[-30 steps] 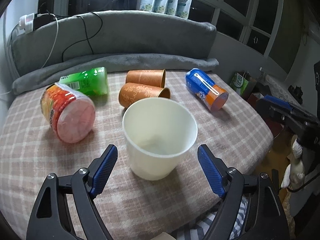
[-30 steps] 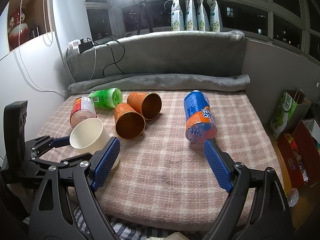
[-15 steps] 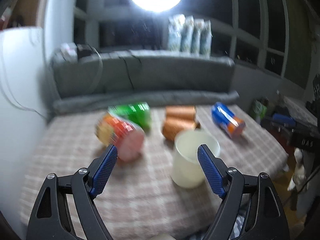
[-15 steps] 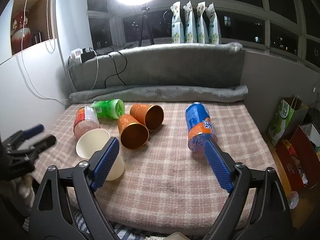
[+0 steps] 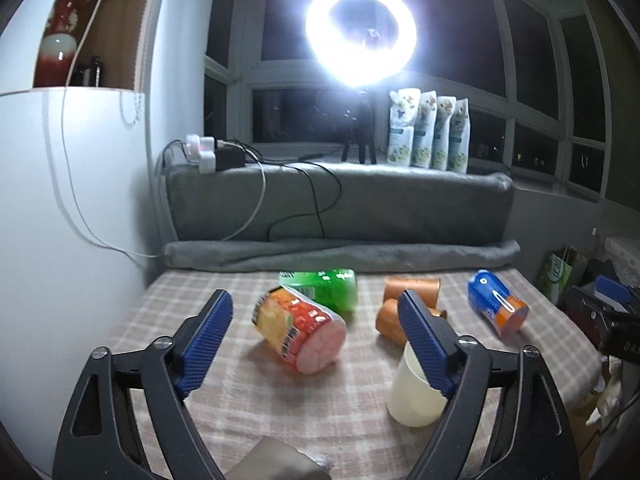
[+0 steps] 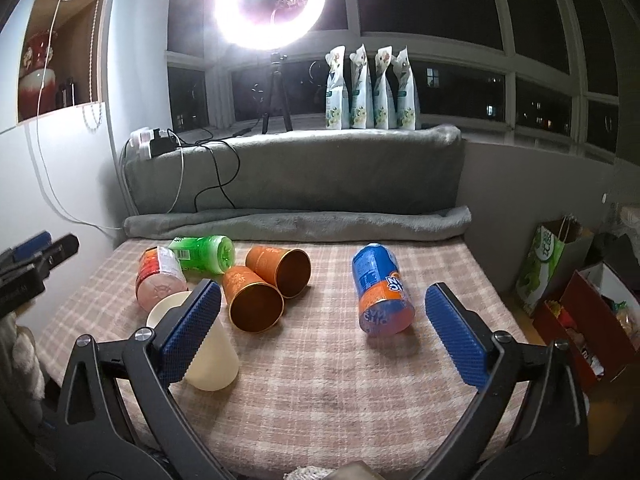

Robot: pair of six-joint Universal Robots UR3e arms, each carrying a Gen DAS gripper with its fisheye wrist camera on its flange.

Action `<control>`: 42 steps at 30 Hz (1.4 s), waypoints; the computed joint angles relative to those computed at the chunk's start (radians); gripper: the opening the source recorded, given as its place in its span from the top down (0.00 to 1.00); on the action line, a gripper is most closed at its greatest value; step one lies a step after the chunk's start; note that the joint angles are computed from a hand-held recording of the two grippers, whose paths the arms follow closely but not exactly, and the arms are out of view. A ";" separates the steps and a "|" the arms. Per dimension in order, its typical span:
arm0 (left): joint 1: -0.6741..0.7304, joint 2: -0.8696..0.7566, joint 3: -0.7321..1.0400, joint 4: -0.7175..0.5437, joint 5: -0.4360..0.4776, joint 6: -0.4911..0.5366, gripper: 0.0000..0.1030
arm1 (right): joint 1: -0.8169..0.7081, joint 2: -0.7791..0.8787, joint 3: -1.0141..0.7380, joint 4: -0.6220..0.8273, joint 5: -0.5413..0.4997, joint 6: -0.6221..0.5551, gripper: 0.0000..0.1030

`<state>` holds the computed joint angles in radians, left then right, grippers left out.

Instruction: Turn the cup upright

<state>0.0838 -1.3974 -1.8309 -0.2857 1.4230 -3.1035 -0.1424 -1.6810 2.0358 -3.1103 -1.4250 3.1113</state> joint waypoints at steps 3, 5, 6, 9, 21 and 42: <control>-0.002 0.005 -0.009 0.025 0.009 -0.004 0.05 | 0.006 0.001 0.004 -0.006 -0.005 -0.001 0.00; -0.006 0.007 -0.012 0.044 0.018 -0.002 0.01 | 0.008 0.001 0.004 -0.007 -0.006 0.004 0.00; -0.009 0.008 -0.015 0.055 0.025 0.000 0.01 | 0.007 0.002 0.004 -0.008 -0.003 0.007 0.00; -0.014 0.008 -0.005 0.050 0.036 0.007 0.01 | 0.006 0.004 0.005 -0.016 -0.004 0.013 0.00; 0.018 0.009 0.020 -0.045 -0.022 -0.007 0.01 | 0.003 0.012 0.000 -0.002 -0.001 0.010 0.00; 0.015 0.009 0.000 -0.016 -0.029 0.004 0.01 | 0.004 0.029 0.008 -0.011 -0.008 0.016 0.00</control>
